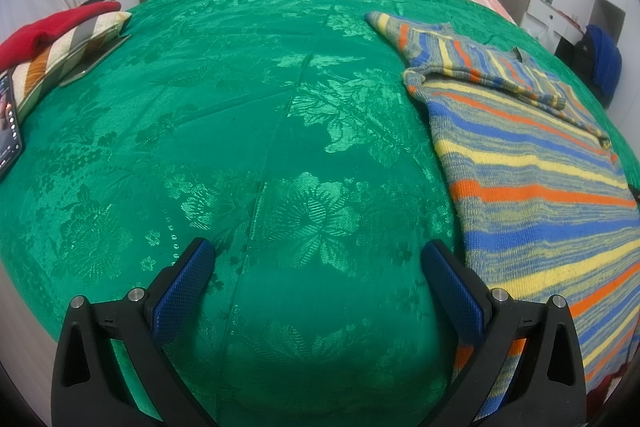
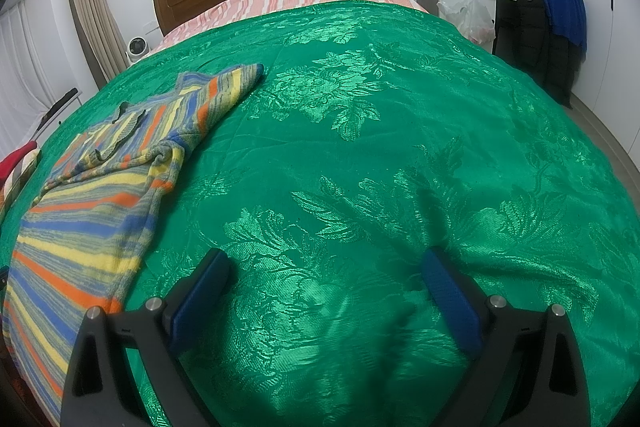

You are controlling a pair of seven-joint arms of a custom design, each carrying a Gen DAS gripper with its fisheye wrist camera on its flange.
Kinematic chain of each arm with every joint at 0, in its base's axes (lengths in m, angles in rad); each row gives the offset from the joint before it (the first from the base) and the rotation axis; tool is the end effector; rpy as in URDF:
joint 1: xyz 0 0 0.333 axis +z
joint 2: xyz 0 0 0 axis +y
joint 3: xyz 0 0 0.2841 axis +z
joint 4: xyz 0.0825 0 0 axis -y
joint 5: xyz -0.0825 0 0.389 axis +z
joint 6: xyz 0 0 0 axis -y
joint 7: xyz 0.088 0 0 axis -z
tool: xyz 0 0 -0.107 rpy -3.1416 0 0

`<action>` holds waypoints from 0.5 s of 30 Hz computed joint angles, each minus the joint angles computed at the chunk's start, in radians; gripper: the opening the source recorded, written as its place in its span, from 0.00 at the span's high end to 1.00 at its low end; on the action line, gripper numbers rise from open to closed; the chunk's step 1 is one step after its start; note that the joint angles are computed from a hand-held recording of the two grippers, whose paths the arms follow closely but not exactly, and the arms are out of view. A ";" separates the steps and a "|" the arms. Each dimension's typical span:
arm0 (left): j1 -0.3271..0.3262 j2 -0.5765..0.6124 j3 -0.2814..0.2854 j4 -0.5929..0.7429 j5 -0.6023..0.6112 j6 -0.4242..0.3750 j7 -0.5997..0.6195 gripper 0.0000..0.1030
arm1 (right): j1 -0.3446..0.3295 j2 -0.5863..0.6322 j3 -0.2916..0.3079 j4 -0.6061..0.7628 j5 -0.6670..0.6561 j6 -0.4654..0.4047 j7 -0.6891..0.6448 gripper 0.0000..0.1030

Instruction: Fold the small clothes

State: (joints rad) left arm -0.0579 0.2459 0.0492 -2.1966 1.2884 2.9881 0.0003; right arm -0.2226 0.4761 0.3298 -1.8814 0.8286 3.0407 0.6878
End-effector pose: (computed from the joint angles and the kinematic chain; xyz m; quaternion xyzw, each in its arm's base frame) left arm 0.5537 -0.0726 0.2646 -0.7656 0.5521 -0.2135 0.2520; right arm 0.6577 -0.0033 0.2920 -0.6876 0.6217 -0.1788 0.3297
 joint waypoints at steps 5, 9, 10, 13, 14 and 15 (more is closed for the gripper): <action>-0.001 0.000 0.000 0.000 -0.005 0.000 0.004 0.00 | -0.002 0.000 0.002 0.000 -0.001 0.000 0.001 0.06; -0.002 0.000 0.001 0.000 -0.006 0.000 0.004 0.00 | -0.002 0.000 0.001 0.000 -0.003 0.000 0.002 0.06; -0.002 0.000 0.001 0.000 -0.006 0.000 0.005 0.00 | -0.002 0.000 0.002 0.000 -0.003 0.000 0.002 0.06; -0.002 0.000 0.002 0.000 -0.007 0.000 0.005 0.00 | -0.002 0.000 0.002 0.000 -0.004 0.001 0.003 0.06; -0.002 0.000 0.002 0.000 -0.007 0.000 0.005 0.00 | -0.002 0.000 0.002 0.000 -0.004 0.001 0.003 0.06; -0.002 0.000 0.002 0.001 -0.007 0.000 0.006 0.00 | -0.003 0.000 0.002 0.000 -0.005 0.001 0.003 0.06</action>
